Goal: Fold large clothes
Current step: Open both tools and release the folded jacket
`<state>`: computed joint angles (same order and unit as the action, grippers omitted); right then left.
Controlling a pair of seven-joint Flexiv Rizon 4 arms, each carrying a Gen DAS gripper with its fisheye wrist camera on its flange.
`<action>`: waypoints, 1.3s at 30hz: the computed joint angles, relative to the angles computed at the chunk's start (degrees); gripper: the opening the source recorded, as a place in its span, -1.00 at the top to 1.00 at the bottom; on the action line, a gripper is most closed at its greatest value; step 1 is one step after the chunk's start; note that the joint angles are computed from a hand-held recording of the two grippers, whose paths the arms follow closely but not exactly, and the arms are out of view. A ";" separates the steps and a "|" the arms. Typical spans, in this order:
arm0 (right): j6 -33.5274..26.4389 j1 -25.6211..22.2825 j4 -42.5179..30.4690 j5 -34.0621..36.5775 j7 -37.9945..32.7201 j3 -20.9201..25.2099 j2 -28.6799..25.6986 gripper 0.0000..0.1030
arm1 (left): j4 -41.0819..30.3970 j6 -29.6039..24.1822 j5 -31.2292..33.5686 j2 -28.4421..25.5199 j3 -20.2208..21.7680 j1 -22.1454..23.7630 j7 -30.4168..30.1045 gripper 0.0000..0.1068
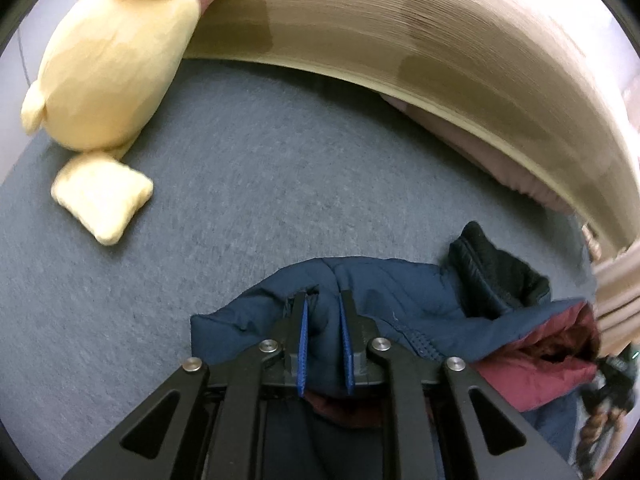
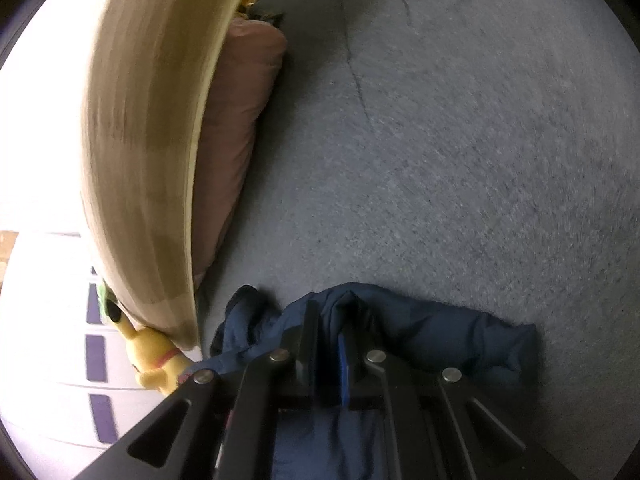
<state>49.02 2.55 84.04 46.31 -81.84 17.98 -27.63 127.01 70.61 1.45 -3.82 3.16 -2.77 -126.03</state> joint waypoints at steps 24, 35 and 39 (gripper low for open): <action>-4.26 -0.32 -4.53 -2.72 4.58 0.10 -2.07 0.69 | 8.75 16.06 -18.66 2.03 0.14 1.82 3.06 -0.45; 4.94 2.68 -3.75 -5.62 1.14 -1.67 -0.72 -1.00 | 9.68 15.18 -1.36 6.67 1.29 5.89 -5.02 -0.45; 5.52 4.89 -1.02 -15.29 -4.39 -1.64 0.80 -1.00 | 8.58 15.94 0.20 7.01 -0.25 4.63 0.51 -0.45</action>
